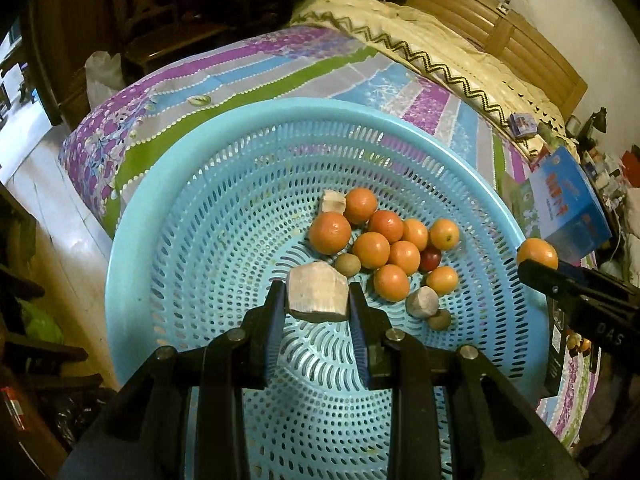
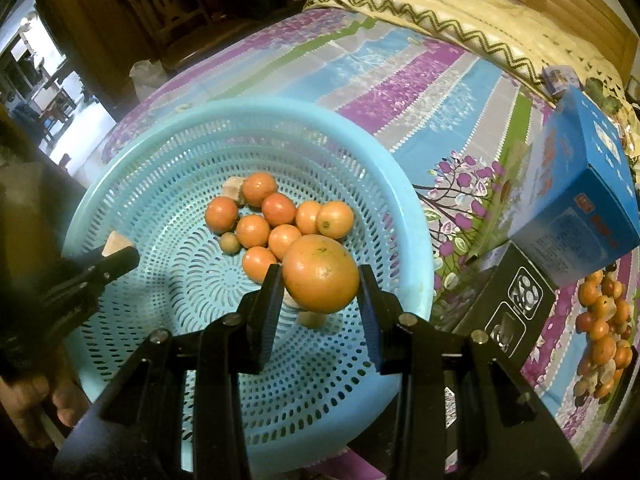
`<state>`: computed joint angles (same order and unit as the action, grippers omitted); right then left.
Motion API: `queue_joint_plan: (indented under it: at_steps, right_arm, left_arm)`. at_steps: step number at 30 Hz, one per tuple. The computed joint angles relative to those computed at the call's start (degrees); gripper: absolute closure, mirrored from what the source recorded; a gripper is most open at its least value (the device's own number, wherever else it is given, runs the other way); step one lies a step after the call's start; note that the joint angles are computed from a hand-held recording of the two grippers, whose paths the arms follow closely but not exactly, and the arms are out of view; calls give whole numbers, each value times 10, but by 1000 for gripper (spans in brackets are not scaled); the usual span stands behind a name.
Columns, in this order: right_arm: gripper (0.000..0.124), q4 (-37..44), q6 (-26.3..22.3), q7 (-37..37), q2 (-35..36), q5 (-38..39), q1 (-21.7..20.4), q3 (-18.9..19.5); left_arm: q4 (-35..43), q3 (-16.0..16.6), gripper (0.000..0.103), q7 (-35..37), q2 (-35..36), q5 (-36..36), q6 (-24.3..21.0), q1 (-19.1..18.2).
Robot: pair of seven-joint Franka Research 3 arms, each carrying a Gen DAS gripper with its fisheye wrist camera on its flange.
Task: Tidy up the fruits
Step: 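Open the left tool and right tool to drop both fruits into the basket, then move both tools back over the fruit pile on the bed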
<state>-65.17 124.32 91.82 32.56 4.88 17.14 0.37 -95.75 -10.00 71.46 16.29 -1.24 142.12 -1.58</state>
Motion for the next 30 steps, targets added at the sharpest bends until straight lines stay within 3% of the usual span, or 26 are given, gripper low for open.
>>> queue_joint_plan:
  at_steps: [10, 11, 14, 19, 30]
  right_arm:
    - [86, 7, 0, -3, 6, 6, -3, 2]
    - [86, 7, 1, -4, 5, 7, -3, 2]
    - [86, 10, 0, -11, 8, 15, -6, 6]
    - [68, -5, 17, -12, -2, 15, -3, 4]
    - [68, -13, 24, -14, -8, 20, -9, 5]
  left_arm:
    - [4, -1, 72, -1, 6, -6, 1, 1]
    - [5, -1, 70, -5, 6, -8, -1, 1]
    - [5, -2, 49, -5, 7, -14, -1, 4]
    - [5, -1, 40, -10, 5, -8, 3, 2]
    - [6, -3, 39, -12, 6, -7, 3, -2]
